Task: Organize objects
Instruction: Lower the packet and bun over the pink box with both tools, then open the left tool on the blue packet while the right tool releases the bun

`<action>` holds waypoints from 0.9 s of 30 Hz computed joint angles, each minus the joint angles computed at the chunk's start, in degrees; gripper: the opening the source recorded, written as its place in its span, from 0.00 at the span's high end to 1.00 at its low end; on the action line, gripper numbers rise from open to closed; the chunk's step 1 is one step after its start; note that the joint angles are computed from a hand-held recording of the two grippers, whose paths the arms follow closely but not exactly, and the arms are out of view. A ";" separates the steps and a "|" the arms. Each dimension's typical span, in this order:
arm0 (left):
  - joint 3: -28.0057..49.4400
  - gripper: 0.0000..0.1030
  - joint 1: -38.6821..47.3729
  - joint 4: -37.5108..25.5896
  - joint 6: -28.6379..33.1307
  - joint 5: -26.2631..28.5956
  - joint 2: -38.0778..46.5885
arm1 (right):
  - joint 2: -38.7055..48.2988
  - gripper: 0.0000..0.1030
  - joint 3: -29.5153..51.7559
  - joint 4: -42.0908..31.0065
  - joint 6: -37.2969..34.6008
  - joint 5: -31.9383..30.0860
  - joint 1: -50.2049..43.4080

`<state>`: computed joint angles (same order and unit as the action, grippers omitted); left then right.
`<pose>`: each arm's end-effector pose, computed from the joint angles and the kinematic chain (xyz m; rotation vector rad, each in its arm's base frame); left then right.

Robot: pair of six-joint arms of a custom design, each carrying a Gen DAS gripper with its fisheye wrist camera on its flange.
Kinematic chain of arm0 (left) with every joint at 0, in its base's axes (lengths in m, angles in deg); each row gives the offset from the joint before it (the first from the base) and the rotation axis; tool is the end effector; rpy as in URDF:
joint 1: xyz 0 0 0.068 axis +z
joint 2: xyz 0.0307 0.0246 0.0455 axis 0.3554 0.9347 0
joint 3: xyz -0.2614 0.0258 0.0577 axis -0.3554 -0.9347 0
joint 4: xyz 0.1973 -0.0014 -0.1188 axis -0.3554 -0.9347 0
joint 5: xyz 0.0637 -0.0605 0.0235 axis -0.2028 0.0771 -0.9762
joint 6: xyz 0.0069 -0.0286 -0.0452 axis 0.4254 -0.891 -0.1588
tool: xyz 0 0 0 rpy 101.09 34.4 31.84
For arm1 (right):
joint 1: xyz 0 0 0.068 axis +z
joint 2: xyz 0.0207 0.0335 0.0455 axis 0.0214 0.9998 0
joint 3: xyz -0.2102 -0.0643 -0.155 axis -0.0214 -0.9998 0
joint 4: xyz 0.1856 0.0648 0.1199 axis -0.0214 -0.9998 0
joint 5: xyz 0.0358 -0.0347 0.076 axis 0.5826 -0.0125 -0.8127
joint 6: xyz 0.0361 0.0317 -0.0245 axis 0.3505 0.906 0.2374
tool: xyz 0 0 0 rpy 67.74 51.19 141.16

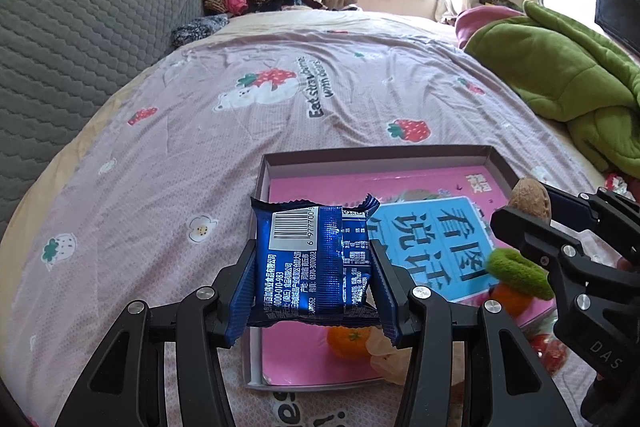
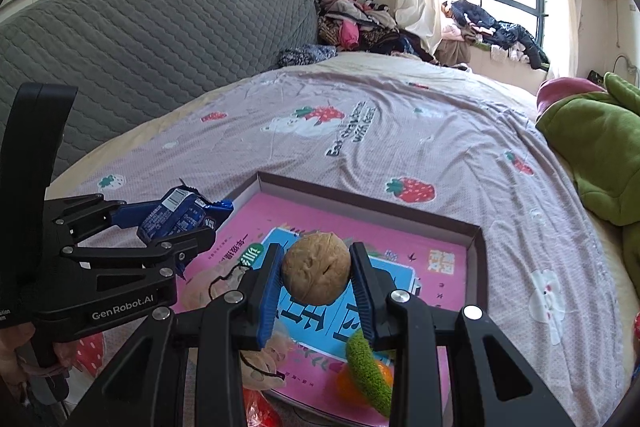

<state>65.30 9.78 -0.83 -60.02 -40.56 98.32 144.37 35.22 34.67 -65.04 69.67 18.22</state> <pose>0.2742 -0.0550 0.0763 0.3252 2.3599 -0.1110 0.2278 0.0672 0.0791 -0.2035 2.2410 0.1325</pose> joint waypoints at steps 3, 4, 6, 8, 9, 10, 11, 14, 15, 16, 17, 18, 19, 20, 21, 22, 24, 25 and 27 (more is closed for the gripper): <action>1.05 0.48 0.55 0.27 0.06 0.52 1.85 | 2.56 0.67 0.99 0.29 0.05 0.15 0.29; 1.33 0.48 0.56 0.30 0.01 0.51 2.37 | 3.34 0.67 1.44 0.12 0.14 0.17 0.38; 2.04 0.48 0.58 0.47 0.15 0.56 3.81 | 4.88 0.67 2.29 -0.05 0.27 0.19 0.38; 2.42 0.48 0.36 0.76 0.30 0.36 4.93 | 5.87 0.67 2.80 -0.41 0.21 -0.41 0.19; 2.75 0.48 0.28 0.85 0.41 0.31 5.60 | 6.36 0.67 2.84 -0.22 0.09 -0.26 0.26; 2.97 0.48 0.30 0.97 0.44 0.43 6.12 | 6.76 0.67 3.11 -0.44 -0.14 -0.12 0.32; 3.20 0.48 0.32 0.95 0.39 0.56 6.46 | 7.27 0.67 3.54 -0.94 -0.23 -0.29 0.23; 4.09 0.48 0.49 0.78 0.65 0.77 7.87 | 8.35 0.67 5.42 -3.65 0.52 -1.80 -0.43; 4.39 0.48 0.69 0.74 0.83 0.89 8.31 | 8.75 0.67 6.10 -4.76 0.60 -1.94 -0.49; 4.69 0.48 0.82 0.63 1.01 1.07 8.66 | 8.91 0.67 6.78 -6.03 0.75 -1.96 -0.48; 5.07 0.48 0.92 0.33 1.19 1.16 8.94 | 9.01 0.67 7.80 -7.80 0.71 -1.89 -0.50; 5.55 0.48 1.06 -0.04 1.41 1.36 9.34 | 9.29 0.67 9.08 -9.87 0.44 -1.96 -0.52; 5.96 0.48 1.21 -0.29 1.59 1.69 9.72 | 9.52 0.67 10.37 -12.10 0.43 -1.71 -0.52; 6.25 0.48 1.27 -0.31 1.67 1.89 10.10 | 9.83 0.67 11.69 -14.18 0.48 -1.31 -0.49; 6.47 0.48 1.32 -0.13 1.74 2.02 10.58 | 10.34 0.67 13.05 -16.00 0.18 -1.68 -0.65; 6.68 0.48 1.29 0.00 1.78 2.04 11.02 | 10.89 0.67 13.95 -17.01 0.40 -1.60 -0.67; 7.66 0.48 1.36 -0.60 1.86 2.42 12.13 | 12.00 0.67 16.14 -19.87 0.46 -1.27 -0.59; 8.18 0.48 1.45 -1.00 1.79 2.74 12.68 | 12.50 0.67 17.00 -20.95 0.65 -1.40 -0.61; 8.84 0.48 1.52 -1.13 1.73 3.12 13.49 | 13.15 0.67 18.45 -22.83 0.77 -0.98 -0.35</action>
